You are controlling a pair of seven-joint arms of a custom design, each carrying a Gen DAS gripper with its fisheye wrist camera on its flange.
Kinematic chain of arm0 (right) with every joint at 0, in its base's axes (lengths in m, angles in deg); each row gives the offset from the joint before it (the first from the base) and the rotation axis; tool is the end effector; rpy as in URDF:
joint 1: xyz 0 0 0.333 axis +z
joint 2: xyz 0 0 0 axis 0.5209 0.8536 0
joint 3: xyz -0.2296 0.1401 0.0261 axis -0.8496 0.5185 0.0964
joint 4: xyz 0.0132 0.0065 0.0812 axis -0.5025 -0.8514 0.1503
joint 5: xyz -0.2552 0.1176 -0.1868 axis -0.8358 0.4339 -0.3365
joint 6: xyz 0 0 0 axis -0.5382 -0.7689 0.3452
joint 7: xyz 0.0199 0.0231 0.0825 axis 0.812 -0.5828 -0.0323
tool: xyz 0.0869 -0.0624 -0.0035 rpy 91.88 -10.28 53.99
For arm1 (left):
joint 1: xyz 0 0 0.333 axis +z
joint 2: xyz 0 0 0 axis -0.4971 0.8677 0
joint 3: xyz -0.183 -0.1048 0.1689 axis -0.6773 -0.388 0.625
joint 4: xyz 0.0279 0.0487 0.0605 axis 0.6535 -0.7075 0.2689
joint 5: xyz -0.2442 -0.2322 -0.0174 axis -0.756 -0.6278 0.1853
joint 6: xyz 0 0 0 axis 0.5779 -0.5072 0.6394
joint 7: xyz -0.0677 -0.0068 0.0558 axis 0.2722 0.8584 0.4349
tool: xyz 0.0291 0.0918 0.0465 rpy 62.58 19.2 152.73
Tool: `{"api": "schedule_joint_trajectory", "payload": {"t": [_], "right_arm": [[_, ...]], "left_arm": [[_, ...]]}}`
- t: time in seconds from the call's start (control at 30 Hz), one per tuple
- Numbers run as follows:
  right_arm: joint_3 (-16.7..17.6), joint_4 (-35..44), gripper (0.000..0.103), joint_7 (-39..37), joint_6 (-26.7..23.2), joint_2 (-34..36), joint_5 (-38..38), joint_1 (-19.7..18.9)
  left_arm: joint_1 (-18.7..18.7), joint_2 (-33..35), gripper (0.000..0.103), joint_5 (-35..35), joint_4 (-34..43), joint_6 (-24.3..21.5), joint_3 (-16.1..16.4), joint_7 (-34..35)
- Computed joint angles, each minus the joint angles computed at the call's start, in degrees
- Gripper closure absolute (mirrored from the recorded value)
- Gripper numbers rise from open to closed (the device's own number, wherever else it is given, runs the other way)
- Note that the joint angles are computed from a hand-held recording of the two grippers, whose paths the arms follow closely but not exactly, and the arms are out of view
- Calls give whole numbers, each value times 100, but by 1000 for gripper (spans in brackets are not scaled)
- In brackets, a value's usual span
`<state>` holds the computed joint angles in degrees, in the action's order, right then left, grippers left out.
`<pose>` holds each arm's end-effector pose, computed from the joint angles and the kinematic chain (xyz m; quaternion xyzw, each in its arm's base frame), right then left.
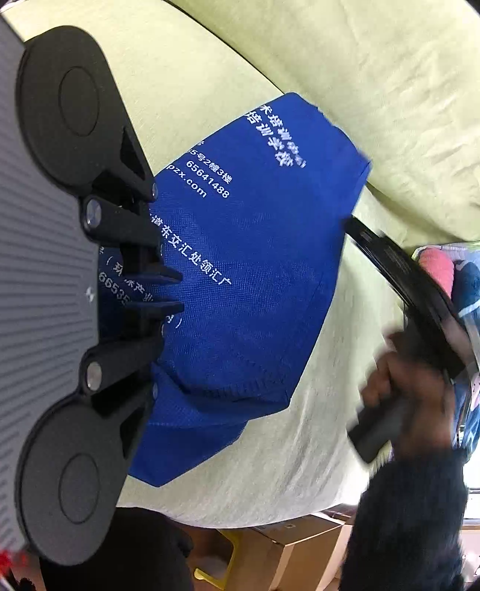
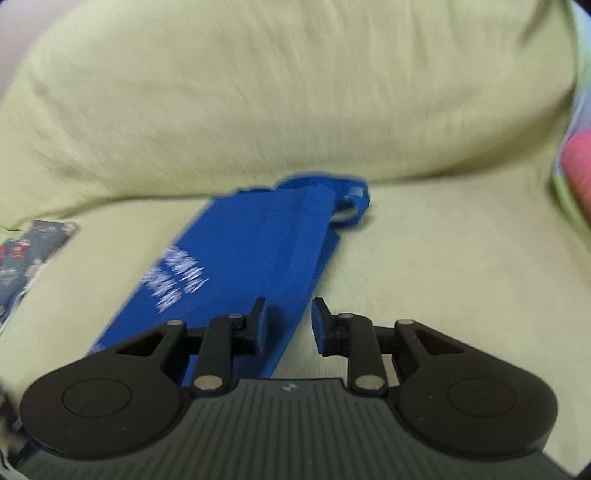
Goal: Fold shopping bag
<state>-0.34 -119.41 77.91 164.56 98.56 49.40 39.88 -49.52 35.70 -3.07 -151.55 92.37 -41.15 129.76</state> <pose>0.5911 0.1672 0.5119 -0.8092 0.3093 -0.1013 0.4892 0.3544 -0.3254 0.5529 -0.4836 0.8063 -0.2284 0.2526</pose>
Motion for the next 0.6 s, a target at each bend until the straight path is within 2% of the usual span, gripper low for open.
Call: {"api": "schedule_joint_trajectory", "payload": {"t": [0.03, 0.1, 0.13, 0.17, 0.3, 0.4, 0.5, 0.53, 0.6], "right_arm": [[55, -475, 79, -612, -66, -397, 479, -160], [-117, -1242, 87, -1433, -698, -1054, 1065, -307], [-229, -1516, 96, -1566, -995, -1262, 1085, -304], [-335, -1745, 99, -1612, -1256, -1422, 1018, -278], [-586, -2371, 101, -1142, -1154, -1620, 679, -7], [-714, -2517, 103, -1037, -1118, -1595, 1001, 95], [-738, -2495, 103, -845, -1068, -1596, 937, 161], [-746, -2518, 103, -853, -1052, -1627, 903, 174], [-779, -2520, 103, -785, -1067, -1652, 823, 184]], "left_arm": [[8, 38, 97, 26, 34, -17, -14, -12], [19, 92, 97, 89, 70, -25, -37, -84], [22, 119, 97, 122, 89, -30, -46, -121], [26, 150, 97, 169, 112, -38, -63, -186], [33, 224, 97, 486, 190, -164, -186, -659], [19, 102, 97, 761, 291, -591, -317, -1093], [-18, -314, 95, 1056, 129, -722, -427, -1637], [-41, -486, 90, 1074, 45, -782, -458, -1746], [-140, -768, 90, 954, -77, -1042, -497, -1703]]}}
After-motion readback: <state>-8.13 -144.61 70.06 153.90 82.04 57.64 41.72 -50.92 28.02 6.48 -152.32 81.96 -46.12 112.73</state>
